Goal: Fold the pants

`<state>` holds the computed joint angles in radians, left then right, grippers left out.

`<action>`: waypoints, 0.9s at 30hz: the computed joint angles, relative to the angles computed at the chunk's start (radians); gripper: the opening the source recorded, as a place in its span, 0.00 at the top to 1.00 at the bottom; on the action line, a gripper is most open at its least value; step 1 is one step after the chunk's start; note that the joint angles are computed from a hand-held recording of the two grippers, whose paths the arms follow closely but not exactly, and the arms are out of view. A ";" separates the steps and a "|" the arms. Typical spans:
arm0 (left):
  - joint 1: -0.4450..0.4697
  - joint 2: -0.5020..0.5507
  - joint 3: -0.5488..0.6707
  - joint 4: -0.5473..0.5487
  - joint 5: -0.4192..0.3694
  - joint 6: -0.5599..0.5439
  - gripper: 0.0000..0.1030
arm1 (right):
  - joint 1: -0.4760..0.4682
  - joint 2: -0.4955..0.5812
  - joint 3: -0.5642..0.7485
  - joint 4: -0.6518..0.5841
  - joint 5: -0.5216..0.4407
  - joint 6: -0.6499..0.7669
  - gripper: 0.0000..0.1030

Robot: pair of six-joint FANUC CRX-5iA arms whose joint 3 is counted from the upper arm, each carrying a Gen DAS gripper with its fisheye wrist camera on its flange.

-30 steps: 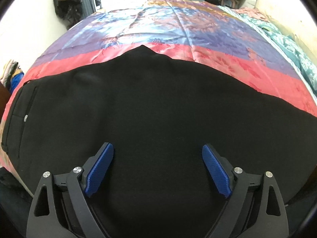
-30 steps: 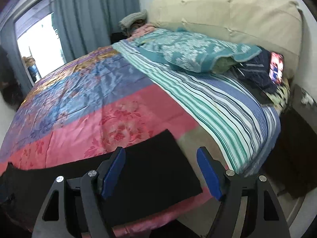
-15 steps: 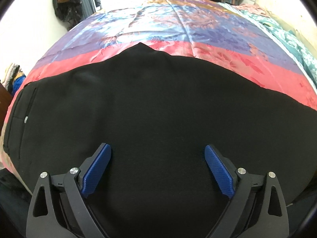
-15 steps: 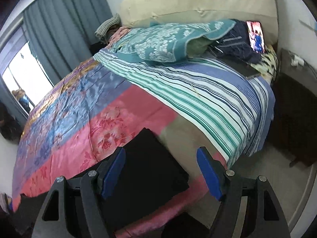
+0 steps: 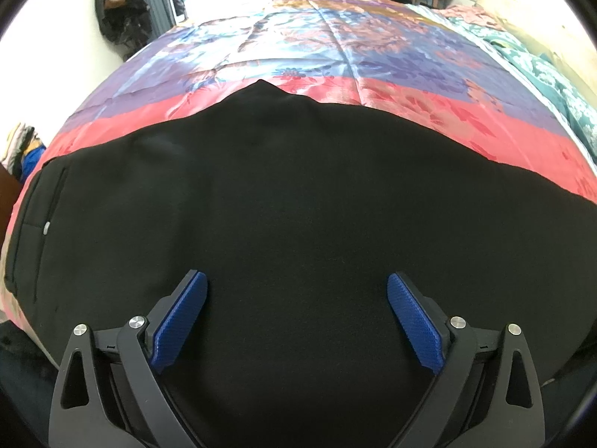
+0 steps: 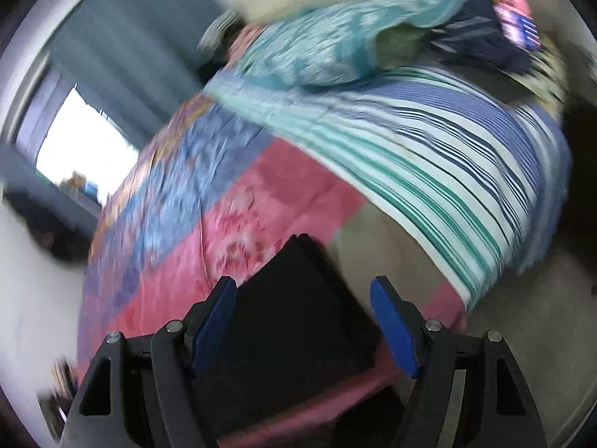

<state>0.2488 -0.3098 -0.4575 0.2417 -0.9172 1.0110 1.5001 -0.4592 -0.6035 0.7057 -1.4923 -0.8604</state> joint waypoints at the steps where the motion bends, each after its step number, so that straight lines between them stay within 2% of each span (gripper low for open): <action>1: 0.000 -0.001 -0.001 0.000 0.001 0.000 0.05 | -0.049 -0.017 0.004 -0.035 0.065 0.120 0.28; 4: 0.000 -0.005 -0.007 0.002 0.008 0.000 0.04 | -0.173 -0.013 0.035 -0.163 0.196 0.394 0.29; 7: 0.004 -0.006 -0.011 0.010 0.008 -0.008 0.04 | -0.254 0.046 0.078 -0.253 0.217 0.584 0.35; 10: 0.008 -0.004 -0.010 0.016 0.004 -0.015 0.04 | -0.295 0.056 0.064 -0.281 0.254 0.637 0.42; 11: 0.008 -0.005 -0.011 0.016 0.005 -0.016 0.04 | -0.305 0.047 0.052 -0.294 0.280 0.651 0.48; 14: 0.009 -0.006 -0.015 0.020 0.010 -0.019 0.03 | -0.336 0.040 0.041 -0.353 0.352 0.735 0.51; 15: 0.009 -0.006 -0.016 0.021 0.013 -0.020 0.02 | -0.344 0.027 0.031 -0.364 0.383 0.751 0.55; 17: 0.007 -0.006 -0.018 0.020 0.018 -0.017 0.02 | -0.379 -0.023 -0.007 -0.415 0.507 0.793 0.63; 18: 0.005 -0.006 -0.019 0.020 0.021 -0.013 0.01 | -0.386 -0.032 -0.014 -0.433 0.529 0.813 0.64; 20: 0.002 -0.005 -0.020 0.016 0.026 -0.004 0.01 | -0.384 -0.043 -0.038 -0.430 0.554 0.793 0.66; 23: 0.000 -0.003 -0.018 0.015 0.027 0.004 0.01 | -0.376 -0.075 -0.090 -0.392 0.639 0.708 0.86; 27: 0.007 -0.002 -0.021 0.030 0.026 -0.012 0.01 | -0.343 -0.128 -0.178 -0.241 0.775 0.522 0.87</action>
<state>0.2556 -0.3116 -0.4784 0.2719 -0.8913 0.9991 1.1571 -0.5868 -0.7811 0.4646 -0.7178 -0.3387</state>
